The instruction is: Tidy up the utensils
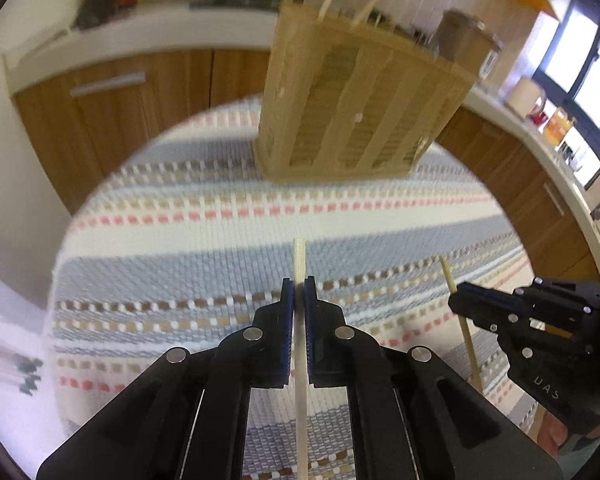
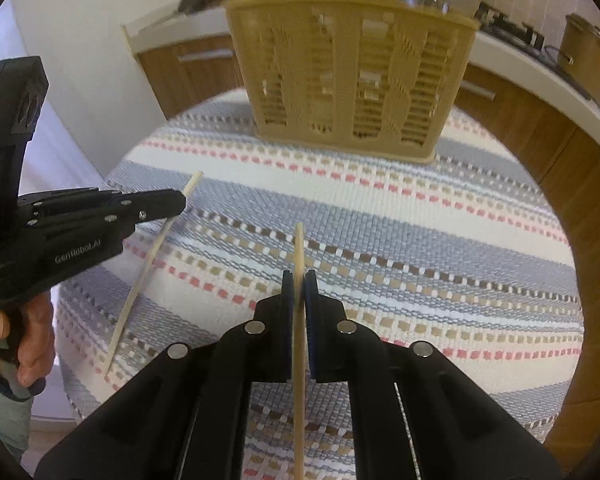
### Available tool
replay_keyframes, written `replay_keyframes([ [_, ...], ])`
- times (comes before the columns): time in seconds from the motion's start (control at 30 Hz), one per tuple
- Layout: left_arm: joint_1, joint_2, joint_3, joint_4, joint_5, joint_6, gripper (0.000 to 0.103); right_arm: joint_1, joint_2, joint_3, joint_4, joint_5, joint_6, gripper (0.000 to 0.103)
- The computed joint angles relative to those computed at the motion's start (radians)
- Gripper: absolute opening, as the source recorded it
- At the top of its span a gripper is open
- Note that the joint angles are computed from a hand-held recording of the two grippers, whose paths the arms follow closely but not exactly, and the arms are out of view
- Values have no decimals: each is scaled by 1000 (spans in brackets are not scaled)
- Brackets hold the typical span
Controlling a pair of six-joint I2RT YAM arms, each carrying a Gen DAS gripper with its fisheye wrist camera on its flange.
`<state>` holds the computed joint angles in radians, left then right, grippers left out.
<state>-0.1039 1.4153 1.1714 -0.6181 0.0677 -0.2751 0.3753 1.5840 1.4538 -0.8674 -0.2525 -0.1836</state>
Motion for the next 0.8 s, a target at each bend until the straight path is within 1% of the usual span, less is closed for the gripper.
replay_keyframes([
  [0.1, -1, -83, -23, 27, -21, 5, 3, -13, -71, -41, 40, -19, 0, 4],
  [0.17, -23, -139, -33, 45, -52, 1, 3, -28, -131, -79, 75, -55, -6, 4],
  [0.23, -55, -158, -18, 50, -100, -8, 3, -38, -158, -95, 96, -74, -2, 4],
  [0.3, -71, -193, -12, 62, -125, -10, 3, -51, -191, -111, 113, -98, -1, 4],
  [0.33, -70, -207, -12, 67, -127, -8, 3, -53, -208, -119, 133, -111, 0, 4],
  [0.43, -97, -246, -2, 92, -175, 2, 3, -65, -267, -146, 205, -153, -11, 4],
  [0.53, -123, -264, 36, 111, -223, 18, 3, -67, -287, -119, 248, -158, 8, 4],
  [0.67, -129, -253, 110, 160, -237, 45, 3, -77, -276, -60, 311, -171, 50, 3],
  [0.8, -122, -209, 197, 218, -227, 66, 3, -78, -193, 79, 337, -175, 89, 3],
])
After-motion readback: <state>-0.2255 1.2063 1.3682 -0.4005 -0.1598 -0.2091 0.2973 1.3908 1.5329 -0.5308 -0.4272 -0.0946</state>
